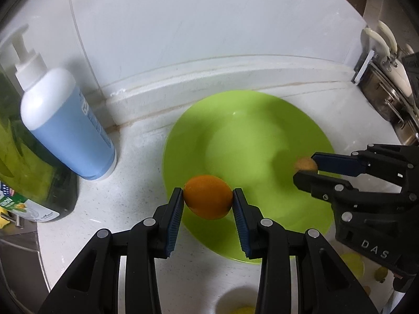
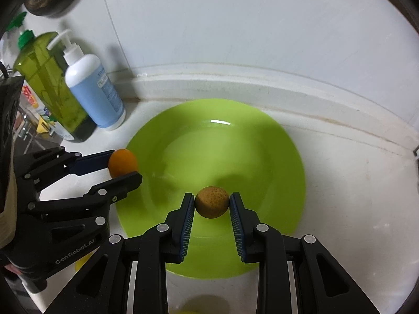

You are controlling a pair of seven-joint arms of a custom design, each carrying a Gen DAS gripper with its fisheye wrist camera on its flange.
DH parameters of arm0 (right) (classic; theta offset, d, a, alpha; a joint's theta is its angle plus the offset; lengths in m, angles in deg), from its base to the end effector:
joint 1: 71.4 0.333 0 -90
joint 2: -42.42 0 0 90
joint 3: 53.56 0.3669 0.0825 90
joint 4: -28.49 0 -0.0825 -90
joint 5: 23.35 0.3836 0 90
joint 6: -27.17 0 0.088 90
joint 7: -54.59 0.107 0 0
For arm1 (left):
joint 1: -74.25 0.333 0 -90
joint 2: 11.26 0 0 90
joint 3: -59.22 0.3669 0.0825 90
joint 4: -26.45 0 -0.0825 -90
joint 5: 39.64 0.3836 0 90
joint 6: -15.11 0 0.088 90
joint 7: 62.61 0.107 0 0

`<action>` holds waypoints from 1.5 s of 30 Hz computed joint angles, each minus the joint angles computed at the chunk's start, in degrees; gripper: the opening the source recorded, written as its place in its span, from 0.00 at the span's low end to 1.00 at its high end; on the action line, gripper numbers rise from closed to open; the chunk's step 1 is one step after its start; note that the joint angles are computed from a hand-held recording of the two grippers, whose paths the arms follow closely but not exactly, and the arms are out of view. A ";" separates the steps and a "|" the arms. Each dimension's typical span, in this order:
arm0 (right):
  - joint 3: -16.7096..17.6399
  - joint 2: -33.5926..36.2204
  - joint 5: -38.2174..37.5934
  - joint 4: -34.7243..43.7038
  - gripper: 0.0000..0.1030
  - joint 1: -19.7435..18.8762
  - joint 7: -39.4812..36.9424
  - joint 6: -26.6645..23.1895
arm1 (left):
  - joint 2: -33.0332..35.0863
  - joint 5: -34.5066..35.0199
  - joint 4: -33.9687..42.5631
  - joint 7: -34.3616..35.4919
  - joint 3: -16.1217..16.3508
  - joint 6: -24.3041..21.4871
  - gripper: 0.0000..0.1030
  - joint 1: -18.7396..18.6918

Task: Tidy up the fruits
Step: 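Carry the orange with the left gripper while the right gripper carries the brown fruit to the plate, then open both grippers to release the fruits onto the green plate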

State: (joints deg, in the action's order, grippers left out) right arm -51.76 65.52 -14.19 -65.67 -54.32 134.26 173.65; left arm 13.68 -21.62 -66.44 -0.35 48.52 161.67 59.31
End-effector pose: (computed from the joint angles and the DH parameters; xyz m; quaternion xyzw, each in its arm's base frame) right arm 0.6903 0.2298 0.4853 -0.8032 0.5361 -0.1146 0.2329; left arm 0.6704 -0.3003 0.4774 -0.6313 0.7291 -0.2133 0.1559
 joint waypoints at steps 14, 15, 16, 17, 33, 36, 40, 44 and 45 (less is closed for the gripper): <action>-0.11 1.26 -0.51 1.14 0.28 -0.12 0.03 -2.73 | 1.75 -1.55 1.51 2.79 -0.46 -0.83 0.38 0.52; -0.03 1.04 -0.32 0.83 0.28 -0.20 -0.19 -2.35 | 1.73 -1.84 1.50 2.95 -0.56 -0.81 0.40 0.64; -0.09 0.87 -0.37 0.51 0.29 -0.09 -0.14 -1.72 | 1.64 -1.91 1.43 2.85 -0.50 -0.76 0.42 0.61; -0.30 0.56 -0.65 0.13 0.29 0.14 0.20 -1.20 | 1.52 -1.81 1.35 2.61 -0.37 -0.61 0.43 0.49; -0.86 -11.54 -3.53 -15.21 0.43 1.90 2.98 14.70 | -12.83 10.82 -13.43 -14.38 2.74 9.64 0.61 -2.49; -0.46 -14.65 -3.90 -19.23 0.47 1.74 4.26 18.16 | -16.30 17.46 -16.51 -21.50 2.96 10.04 0.65 -3.15; 0.16 -18.84 -4.48 -24.65 0.52 1.49 6.29 22.70 | -20.05 25.56 -19.39 -30.56 1.60 8.09 0.68 -3.18; 2.11 -23.61 1.82 -30.09 0.56 0.53 2.54 26.59 | -23.42 30.41 -22.63 -37.64 -0.50 7.11 0.72 -2.20; 2.30 -24.66 1.00 -31.37 0.56 0.31 3.54 27.54 | -24.28 31.42 -23.45 -39.25 -1.02 6.87 0.75 -1.99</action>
